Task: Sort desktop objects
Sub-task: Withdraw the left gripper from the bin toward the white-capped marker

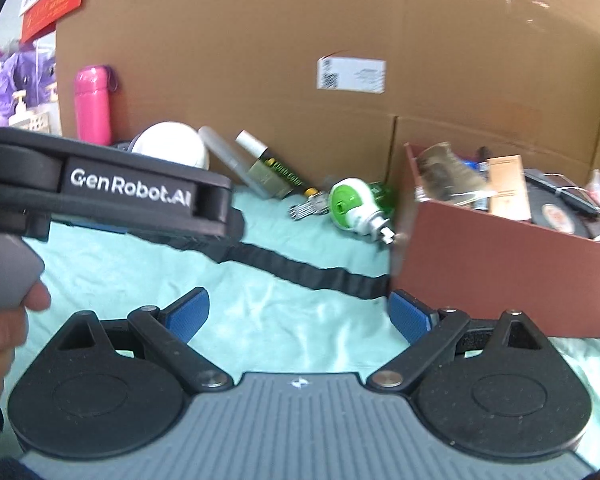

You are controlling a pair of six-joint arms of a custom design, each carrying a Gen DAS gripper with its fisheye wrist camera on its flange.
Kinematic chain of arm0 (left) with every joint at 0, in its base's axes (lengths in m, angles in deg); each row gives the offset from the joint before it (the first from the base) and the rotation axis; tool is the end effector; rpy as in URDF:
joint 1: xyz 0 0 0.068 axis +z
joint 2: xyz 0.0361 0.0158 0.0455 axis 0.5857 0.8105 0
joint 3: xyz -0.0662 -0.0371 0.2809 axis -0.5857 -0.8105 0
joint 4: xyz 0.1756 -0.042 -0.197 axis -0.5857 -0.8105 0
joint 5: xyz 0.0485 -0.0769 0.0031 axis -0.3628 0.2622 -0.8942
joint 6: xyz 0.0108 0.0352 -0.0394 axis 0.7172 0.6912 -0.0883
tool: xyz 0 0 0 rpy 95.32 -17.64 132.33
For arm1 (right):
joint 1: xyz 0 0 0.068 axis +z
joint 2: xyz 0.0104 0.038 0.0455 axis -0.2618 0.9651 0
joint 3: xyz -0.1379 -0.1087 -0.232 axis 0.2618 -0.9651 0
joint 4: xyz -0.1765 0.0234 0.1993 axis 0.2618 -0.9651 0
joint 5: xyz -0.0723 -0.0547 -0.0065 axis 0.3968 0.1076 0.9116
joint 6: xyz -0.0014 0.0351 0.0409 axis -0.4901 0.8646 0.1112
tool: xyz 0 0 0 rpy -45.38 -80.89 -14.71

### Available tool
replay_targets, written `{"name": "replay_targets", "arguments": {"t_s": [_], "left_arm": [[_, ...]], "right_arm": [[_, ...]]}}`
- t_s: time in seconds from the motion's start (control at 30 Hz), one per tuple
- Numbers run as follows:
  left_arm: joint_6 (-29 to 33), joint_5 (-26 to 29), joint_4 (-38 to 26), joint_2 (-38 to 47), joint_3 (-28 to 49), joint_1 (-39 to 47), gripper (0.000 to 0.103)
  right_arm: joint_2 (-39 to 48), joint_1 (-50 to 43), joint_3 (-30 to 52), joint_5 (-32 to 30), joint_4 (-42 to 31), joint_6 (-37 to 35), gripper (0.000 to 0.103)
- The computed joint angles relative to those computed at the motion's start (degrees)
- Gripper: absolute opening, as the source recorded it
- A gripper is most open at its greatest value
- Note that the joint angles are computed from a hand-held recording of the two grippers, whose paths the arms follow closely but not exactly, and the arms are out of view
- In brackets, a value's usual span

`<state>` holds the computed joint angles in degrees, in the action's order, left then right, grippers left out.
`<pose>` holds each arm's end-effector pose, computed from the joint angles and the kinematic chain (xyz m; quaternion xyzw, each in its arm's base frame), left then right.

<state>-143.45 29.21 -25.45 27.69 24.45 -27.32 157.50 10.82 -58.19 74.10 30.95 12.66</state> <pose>0.1744 -0.2851 0.0911 -0.1149 0.8685 -0.0565 0.4790 0.1737 0.0849 0.0788 -0.2260 0.8315 0.0970 0.4981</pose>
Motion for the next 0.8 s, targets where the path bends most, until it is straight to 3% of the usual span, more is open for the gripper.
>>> {"name": "replay_targets", "arguments": {"t_s": [0.23, 0.4, 0.73, 0.8], "left_arm": [[1.7, 2.8, 4.7, -1.6, -4.0, 5.1, 0.100], [7.6, 6.4, 11.5, -2.6, -6.7, 8.9, 0.100], [15.9, 12.6, 20.4, -2.7, -8.1, 18.1, 0.099], [17.5, 14.2, 21.6, -2.1, -7.2, 20.2, 0.098]], "right_arm": [[2.8, 2.9, 5.6, 1.4, -3.7, -0.8, 0.094], [5.0, 4.2, 9.8, 3.3, -4.2, -2.7, 0.094], [10.8, 4.4, 21.3, 1.2, -6.5, -5.8, 0.093], [12.9, 4.7, 23.9, 2.2, -6.4, -8.1, 0.088]]}}
